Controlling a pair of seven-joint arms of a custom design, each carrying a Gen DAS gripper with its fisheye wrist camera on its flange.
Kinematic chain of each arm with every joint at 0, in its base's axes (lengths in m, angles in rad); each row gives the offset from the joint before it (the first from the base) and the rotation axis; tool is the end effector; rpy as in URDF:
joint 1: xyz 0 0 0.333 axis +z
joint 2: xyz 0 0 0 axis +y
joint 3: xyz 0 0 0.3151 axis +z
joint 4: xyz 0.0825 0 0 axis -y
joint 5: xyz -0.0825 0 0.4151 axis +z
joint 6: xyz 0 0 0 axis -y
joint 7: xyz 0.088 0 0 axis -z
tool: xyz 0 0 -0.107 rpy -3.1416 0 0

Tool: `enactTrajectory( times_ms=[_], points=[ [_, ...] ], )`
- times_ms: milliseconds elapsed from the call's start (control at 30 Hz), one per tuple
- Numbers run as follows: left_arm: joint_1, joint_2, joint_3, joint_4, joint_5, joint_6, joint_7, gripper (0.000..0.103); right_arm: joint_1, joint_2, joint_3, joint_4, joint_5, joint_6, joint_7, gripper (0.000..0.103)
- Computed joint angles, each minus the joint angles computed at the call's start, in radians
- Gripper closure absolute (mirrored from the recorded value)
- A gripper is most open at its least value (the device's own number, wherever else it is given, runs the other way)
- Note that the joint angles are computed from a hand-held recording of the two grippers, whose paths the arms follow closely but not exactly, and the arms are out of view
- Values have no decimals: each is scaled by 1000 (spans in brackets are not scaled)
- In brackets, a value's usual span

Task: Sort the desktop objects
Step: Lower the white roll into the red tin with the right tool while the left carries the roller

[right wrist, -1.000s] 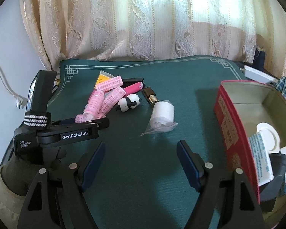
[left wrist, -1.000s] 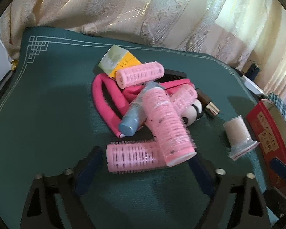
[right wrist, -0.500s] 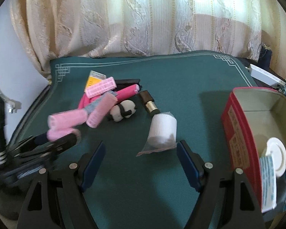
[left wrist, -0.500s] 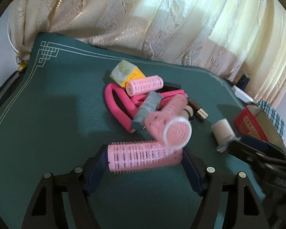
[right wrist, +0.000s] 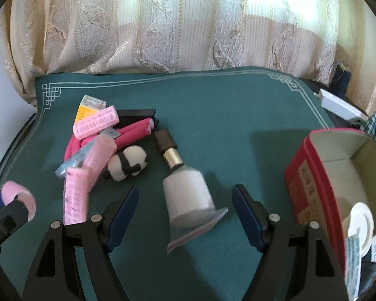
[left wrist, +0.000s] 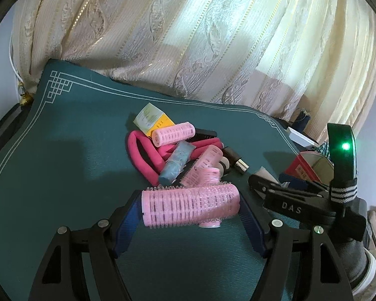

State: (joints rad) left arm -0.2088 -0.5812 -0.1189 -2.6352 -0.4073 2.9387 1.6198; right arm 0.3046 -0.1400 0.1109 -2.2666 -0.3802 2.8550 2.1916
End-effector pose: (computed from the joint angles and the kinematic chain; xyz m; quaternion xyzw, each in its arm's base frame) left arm 0.4220 -0.1201 0.5173 -0.6287 0.6461 -0.3915 0.1845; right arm 0.5117 0.2496 0.4822 -0.6969 0.6151 -0.2093 0.3037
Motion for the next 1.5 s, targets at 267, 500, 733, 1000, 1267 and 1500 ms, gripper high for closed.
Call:
enactTrajectory(
  times_ms=[267,500,733,1000,1267,1500],
  points=[
    [2,20,-6,8,5,-11,-1,27,36,35,-25,26,167,-34,-185,63],
    [2,27,-10,9,9,-14,-3,27,49,-23,-29,-44,217,28,-226,63],
    [-2,30,-14,9,15,-14,-1,27,69,-106,-41,-119,273,90,-228,63],
    [-24,44,-16,18,8,-28,4,27,52,-241,-34,-221,235,128,-180,63],
    [-47,43,-66,43,34,-50,-19,27,-24,-424,-46,-352,189,135,-106,63],
    [-97,56,-97,81,42,-58,-33,27,-89,-552,-88,-449,170,104,-82,62]
  ],
)
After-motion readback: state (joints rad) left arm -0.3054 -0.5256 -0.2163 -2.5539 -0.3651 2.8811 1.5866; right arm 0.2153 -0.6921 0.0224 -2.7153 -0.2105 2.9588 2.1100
